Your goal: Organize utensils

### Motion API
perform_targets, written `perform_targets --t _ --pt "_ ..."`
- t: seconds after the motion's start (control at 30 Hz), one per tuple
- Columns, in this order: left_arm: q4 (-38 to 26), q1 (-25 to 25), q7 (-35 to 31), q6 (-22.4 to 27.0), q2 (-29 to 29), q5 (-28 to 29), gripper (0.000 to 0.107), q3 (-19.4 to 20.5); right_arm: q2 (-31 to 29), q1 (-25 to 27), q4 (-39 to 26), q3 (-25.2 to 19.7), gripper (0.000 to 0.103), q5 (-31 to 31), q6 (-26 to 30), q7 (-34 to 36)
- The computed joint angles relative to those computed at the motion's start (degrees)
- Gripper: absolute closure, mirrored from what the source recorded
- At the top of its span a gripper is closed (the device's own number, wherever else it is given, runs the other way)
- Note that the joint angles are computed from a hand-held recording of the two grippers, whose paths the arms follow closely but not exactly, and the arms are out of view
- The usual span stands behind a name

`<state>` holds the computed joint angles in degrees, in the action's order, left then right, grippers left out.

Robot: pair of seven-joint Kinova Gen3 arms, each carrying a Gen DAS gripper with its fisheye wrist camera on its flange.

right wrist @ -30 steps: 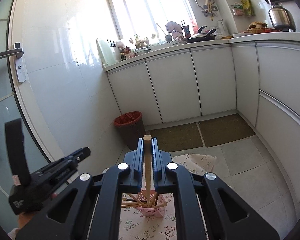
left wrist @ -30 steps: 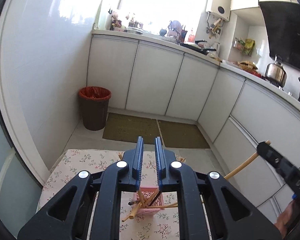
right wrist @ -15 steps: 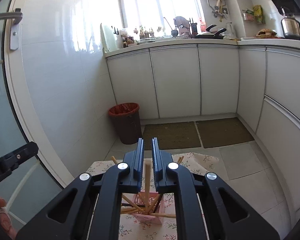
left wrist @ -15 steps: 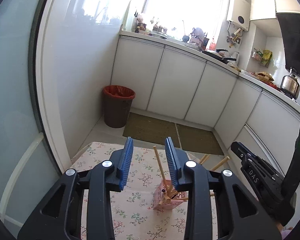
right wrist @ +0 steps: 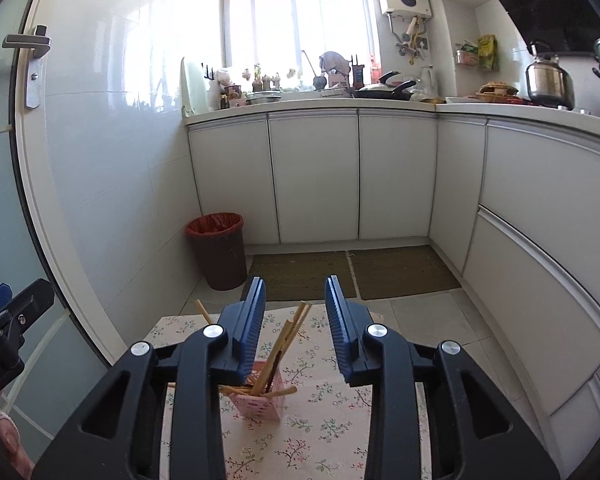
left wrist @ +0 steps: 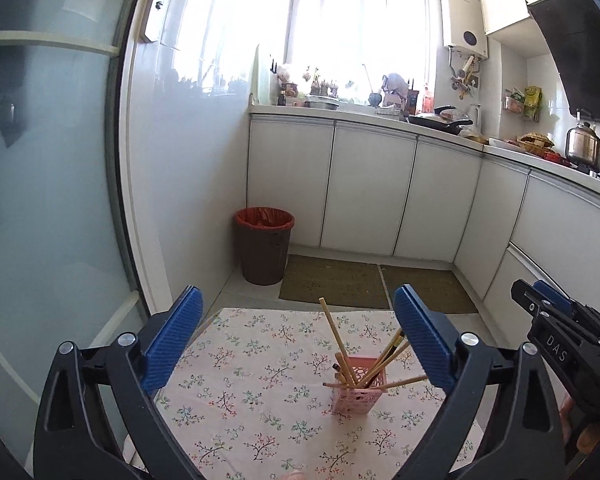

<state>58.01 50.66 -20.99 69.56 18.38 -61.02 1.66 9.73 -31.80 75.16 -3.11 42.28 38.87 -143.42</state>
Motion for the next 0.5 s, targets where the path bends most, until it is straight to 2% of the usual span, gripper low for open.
perform_targets --t 0.03,0.13,0.2,0.27,0.37,0.43,0.5 --pt "-0.3 0.9 -0.2 1.1 0.0 -0.5 0.012 0.1 -1.0 -0.4 0.9 0.1 0.067 0.4 0.7 -0.9" --pt "-1.7 4.1 -0.9 5.3 0.5 -2.6 0.012 0.4 -4.3 -0.8 4.1 -1.1 0.051 2.7 3.5 -4.2" --pt "-3.0 5.7 -2.8 7.8 0.8 -2.4 0.012 1.0 -6.7 -0.8 6.8 -2.8 0.034 5.5 5.3 -7.0" --pt "-3.4 7.6 -3.3 9.7 0.9 -2.4 0.012 1.3 -9.4 -0.7 10.1 -5.0 0.027 9.1 7.4 -11.3" --pt "-3.1 11.9 -1.1 13.8 1.3 -5.5 0.012 0.9 -12.7 0.2 13.4 -8.5 0.018 11.3 10.4 -15.0" --pt "-3.6 13.4 -0.8 16.0 1.2 -5.4 0.012 1.6 -14.9 0.8 15.9 -11.4 0.015 13.4 12.7 -17.6" --pt "-3.3 14.8 -0.3 17.7 0.9 -5.6 0.012 2.0 -16.7 1.4 17.6 -14.3 0.008 14.3 16.0 -19.6"
